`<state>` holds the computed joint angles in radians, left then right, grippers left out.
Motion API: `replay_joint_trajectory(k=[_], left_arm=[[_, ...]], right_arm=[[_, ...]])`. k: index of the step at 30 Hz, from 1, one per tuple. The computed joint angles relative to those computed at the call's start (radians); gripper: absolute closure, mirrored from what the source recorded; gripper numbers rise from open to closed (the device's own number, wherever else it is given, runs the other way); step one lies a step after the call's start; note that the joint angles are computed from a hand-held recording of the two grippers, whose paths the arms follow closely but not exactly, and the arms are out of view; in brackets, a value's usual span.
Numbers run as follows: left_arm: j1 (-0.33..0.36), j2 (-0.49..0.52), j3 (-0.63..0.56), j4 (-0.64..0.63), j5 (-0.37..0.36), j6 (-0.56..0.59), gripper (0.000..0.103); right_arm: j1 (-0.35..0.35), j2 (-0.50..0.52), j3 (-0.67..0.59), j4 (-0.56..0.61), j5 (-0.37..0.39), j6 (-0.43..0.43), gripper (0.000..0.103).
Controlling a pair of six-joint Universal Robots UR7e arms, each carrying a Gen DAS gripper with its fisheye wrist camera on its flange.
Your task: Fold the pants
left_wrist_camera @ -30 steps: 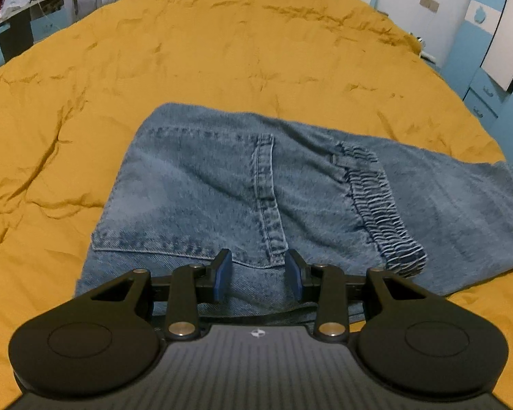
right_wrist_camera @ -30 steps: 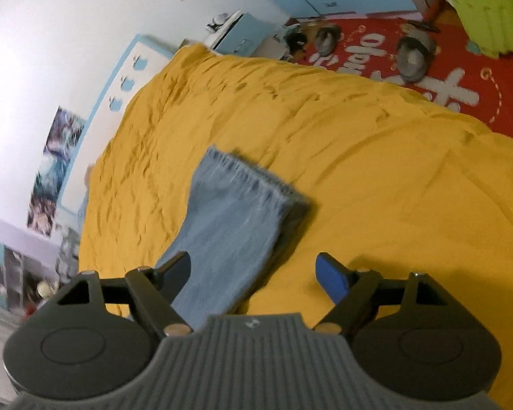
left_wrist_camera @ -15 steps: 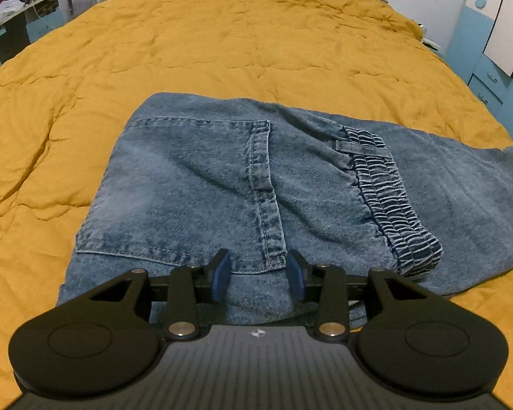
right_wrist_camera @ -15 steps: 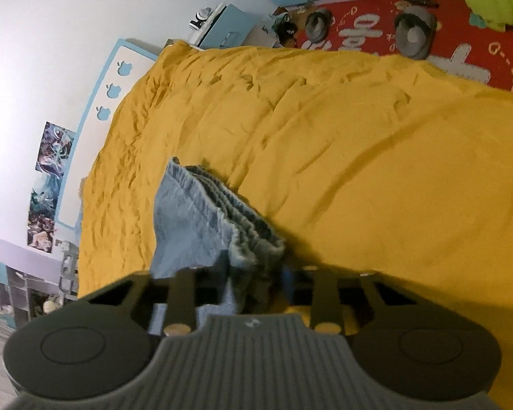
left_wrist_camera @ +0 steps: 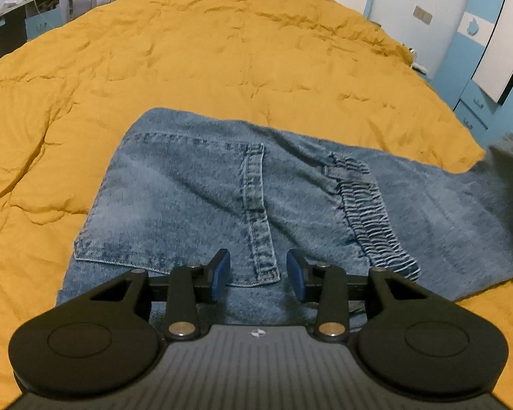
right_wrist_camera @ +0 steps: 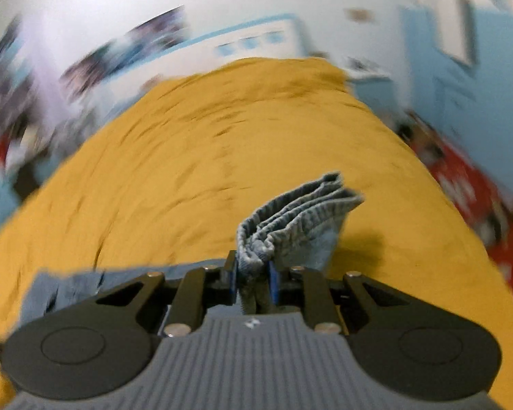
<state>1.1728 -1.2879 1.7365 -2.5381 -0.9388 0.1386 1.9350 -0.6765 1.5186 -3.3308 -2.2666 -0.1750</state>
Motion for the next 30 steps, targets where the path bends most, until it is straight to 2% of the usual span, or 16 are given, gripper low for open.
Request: replay_joint_trajectory(k=[3,5,10,12,13,16,18,20,22,25,27,30], left_arm=[[-0.002,-0.007,-0.001,-0.008,-0.016,0.002,0.057],[-0.002,-0.01,-0.002,-0.01,-0.026,0.004,0.057],[0.006,-0.012,-0.008,0.0,-0.046,-0.004,0.057],[0.009,-0.013,-0.01,0.003,-0.055,-0.004,0.057],[0.012,-0.011,-0.012,0.004,-0.058,-0.004,0.057],[0.019,-0.006,-0.017,0.006,-0.07,-0.014,0.057],[0.024,0.003,-0.03,0.011,-0.08,-0.017,0.057],[0.027,0.015,-0.043,0.005,-0.072,-0.01,0.057],[0.029,0.029,-0.058,-0.003,-0.064,-0.005,0.057],[0.041,0.038,-0.076,-0.002,-0.089,-0.005,0.056],[0.047,0.042,-0.08,-0.005,-0.103,-0.006,0.056],[0.061,0.047,-0.089,0.002,-0.123,-0.016,0.054]], right_arm=[[0.053,0.095,-0.104,0.098,-0.003,-0.098,0.09],[0.072,0.148,-0.15,0.186,0.009,-0.119,0.09],[0.048,0.222,-0.184,0.408,0.08,-0.029,0.088],[0.037,0.233,-0.178,0.432,0.076,-0.036,0.083],[0.03,0.224,-0.166,0.434,0.094,-0.026,0.076],[0.009,0.183,-0.15,0.469,0.188,0.042,0.063],[0.009,0.171,-0.162,0.485,0.237,0.081,0.058],[0.022,0.173,-0.174,0.471,0.251,0.113,0.057],[0.028,0.194,-0.221,0.462,0.231,0.123,0.049],[0.042,0.284,-0.364,0.502,0.093,0.094,0.045],[0.042,0.367,-0.492,0.568,0.006,0.082,0.043],[0.024,0.441,-0.621,0.673,-0.043,0.103,0.041]])
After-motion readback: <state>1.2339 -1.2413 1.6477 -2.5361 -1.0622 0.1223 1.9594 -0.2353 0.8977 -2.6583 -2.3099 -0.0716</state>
